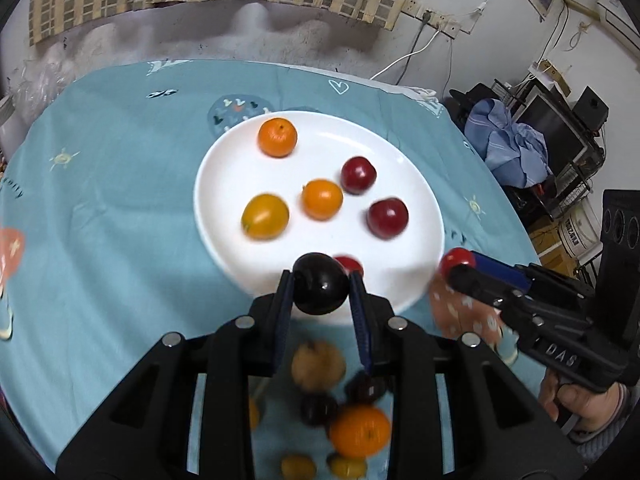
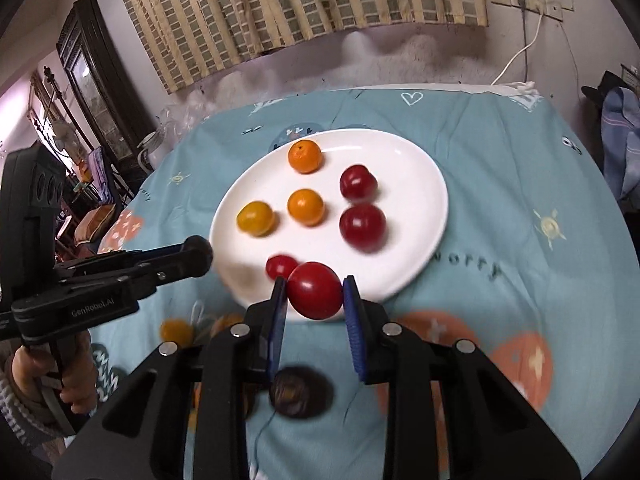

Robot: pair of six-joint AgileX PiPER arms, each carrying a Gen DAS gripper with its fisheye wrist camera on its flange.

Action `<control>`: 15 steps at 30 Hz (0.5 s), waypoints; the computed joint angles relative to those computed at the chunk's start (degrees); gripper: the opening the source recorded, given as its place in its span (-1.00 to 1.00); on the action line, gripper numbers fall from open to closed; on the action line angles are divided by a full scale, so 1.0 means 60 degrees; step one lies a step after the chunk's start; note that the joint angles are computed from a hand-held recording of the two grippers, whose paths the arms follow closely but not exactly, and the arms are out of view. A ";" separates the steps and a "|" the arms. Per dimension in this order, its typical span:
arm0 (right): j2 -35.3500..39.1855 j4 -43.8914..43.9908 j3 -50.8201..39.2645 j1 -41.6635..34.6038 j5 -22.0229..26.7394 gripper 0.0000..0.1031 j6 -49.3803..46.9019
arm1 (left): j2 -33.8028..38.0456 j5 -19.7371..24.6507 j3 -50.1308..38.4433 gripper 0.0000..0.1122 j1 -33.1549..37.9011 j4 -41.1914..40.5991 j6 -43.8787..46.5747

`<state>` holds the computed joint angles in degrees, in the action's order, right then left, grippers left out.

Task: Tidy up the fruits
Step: 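Place the dark plum and red tomato on the white plate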

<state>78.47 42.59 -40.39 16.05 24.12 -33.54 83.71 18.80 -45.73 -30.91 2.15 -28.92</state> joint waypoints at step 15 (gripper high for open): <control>-0.2347 0.0764 0.2521 -0.0417 0.0676 0.32 -0.0457 | -0.1832 0.0222 0.2423 0.04 0.0457 0.1403 -0.2087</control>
<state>64.39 47.18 -25.27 13.54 28.18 -36.28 72.72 20.13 -31.19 -28.16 10.57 -41.44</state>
